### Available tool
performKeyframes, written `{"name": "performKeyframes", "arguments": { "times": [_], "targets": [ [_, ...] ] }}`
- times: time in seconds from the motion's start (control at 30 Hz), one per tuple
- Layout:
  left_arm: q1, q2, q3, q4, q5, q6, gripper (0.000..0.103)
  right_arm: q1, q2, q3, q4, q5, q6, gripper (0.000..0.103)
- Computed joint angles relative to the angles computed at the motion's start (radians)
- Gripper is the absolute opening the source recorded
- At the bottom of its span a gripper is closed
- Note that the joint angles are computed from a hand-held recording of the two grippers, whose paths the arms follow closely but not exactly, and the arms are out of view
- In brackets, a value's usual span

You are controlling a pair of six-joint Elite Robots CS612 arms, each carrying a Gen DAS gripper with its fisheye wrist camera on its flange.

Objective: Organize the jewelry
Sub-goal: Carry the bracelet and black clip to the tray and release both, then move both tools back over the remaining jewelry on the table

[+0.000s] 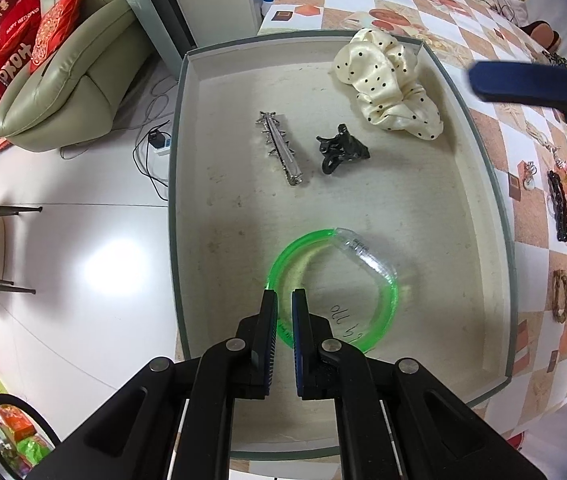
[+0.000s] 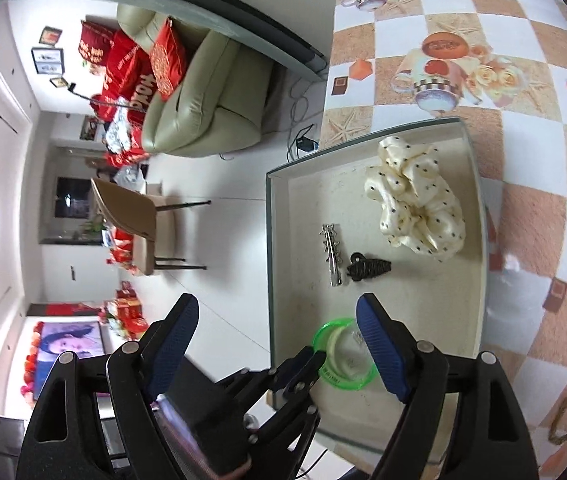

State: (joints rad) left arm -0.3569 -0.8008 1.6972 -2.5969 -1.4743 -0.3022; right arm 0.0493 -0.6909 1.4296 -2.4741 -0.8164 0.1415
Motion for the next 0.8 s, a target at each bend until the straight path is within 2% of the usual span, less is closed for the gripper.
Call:
{"name": "performKeyframes", "arguments": {
  "times": [0.23,0.4,0.57,0.6,0.63,0.7,0.77,0.8],
  "targets": [
    [-0.003,-0.006,0.000,0.000,-0.028,-0.013,0.011,-0.039,-0.063,0.108,-0.123,-0.030,0.090,0.084],
    [-0.002,-0.004,-0.007,0.005,-0.054,-0.008,0.011,-0.080,-0.104,0.195,-0.201,-0.121,0.164,0.084],
    [-0.002,0.001,-0.022,0.024,-0.059,-0.002,0.012,-0.115,-0.136,0.269,-0.230,-0.216,0.197,0.084],
    [-0.003,0.000,-0.024,0.030,-0.056,-0.007,0.047,-0.120,-0.145,0.287,-0.234,-0.245,0.200,0.084],
    [-0.006,-0.003,-0.025,0.039,-0.045,-0.019,0.103,-0.126,-0.152,0.302,-0.237,-0.271,0.201,0.084],
    [-0.009,-0.005,-0.018,0.004,0.001,-0.025,0.103,-0.136,-0.162,0.328,-0.241,-0.308,0.205,0.085],
    [-0.007,-0.003,-0.024,0.001,-0.016,-0.020,0.103,-0.146,-0.171,0.350,-0.245,-0.326,0.213,0.102],
    [-0.008,-0.004,-0.025,0.001,-0.013,-0.019,0.103,-0.152,-0.176,0.365,-0.254,-0.337,0.221,0.103]
  ]
}}
